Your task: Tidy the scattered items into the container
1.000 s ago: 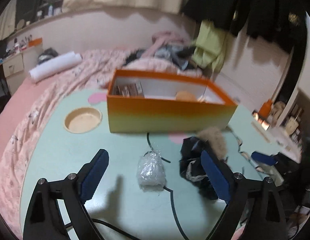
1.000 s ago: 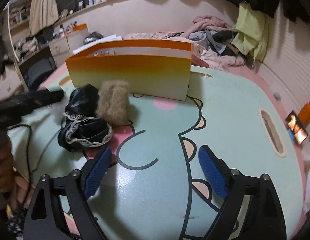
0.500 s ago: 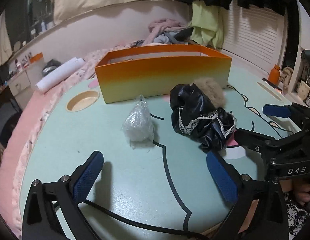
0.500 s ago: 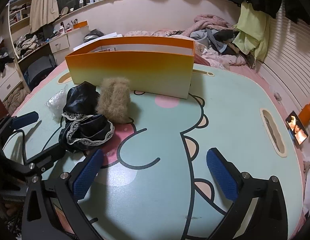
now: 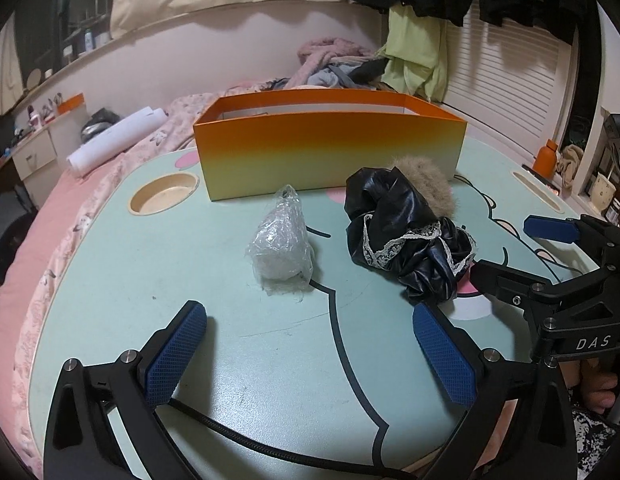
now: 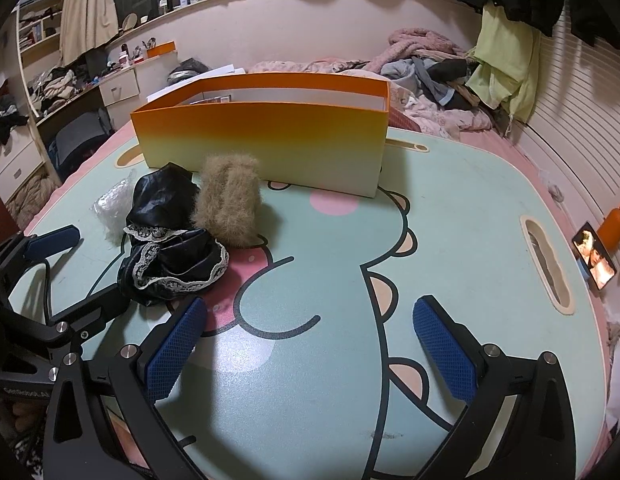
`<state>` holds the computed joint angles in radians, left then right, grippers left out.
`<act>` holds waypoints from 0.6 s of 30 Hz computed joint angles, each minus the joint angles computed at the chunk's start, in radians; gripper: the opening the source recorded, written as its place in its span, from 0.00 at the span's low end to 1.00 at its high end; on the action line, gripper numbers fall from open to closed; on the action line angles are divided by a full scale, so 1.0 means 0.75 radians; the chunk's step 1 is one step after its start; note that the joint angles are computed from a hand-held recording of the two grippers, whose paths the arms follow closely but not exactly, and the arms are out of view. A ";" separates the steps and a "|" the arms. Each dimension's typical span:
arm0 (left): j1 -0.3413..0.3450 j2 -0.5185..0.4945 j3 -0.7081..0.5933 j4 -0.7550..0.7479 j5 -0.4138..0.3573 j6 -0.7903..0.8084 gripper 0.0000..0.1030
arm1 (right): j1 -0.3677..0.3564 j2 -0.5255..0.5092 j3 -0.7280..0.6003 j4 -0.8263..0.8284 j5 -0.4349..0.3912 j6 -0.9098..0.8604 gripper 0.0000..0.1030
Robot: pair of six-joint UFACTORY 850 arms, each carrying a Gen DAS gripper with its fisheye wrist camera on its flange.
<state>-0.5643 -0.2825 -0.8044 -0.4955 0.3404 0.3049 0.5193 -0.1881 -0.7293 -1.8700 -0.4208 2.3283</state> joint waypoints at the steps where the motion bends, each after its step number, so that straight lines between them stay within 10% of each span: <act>1: 0.000 -0.001 0.000 -0.001 0.000 0.001 1.00 | 0.002 -0.001 0.000 -0.006 -0.003 0.007 1.00; 15: 0.000 0.000 -0.001 0.014 -0.002 -0.010 1.00 | -0.008 0.027 0.022 -0.081 0.011 0.106 0.99; 18: -0.007 -0.009 -0.014 -0.003 -0.005 0.002 1.00 | -0.031 0.080 0.036 -0.133 0.027 0.169 0.86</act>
<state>-0.5694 -0.2896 -0.8149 -0.4980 0.3369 0.3062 0.4964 -0.1284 -0.7026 -1.9700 -0.4004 2.4550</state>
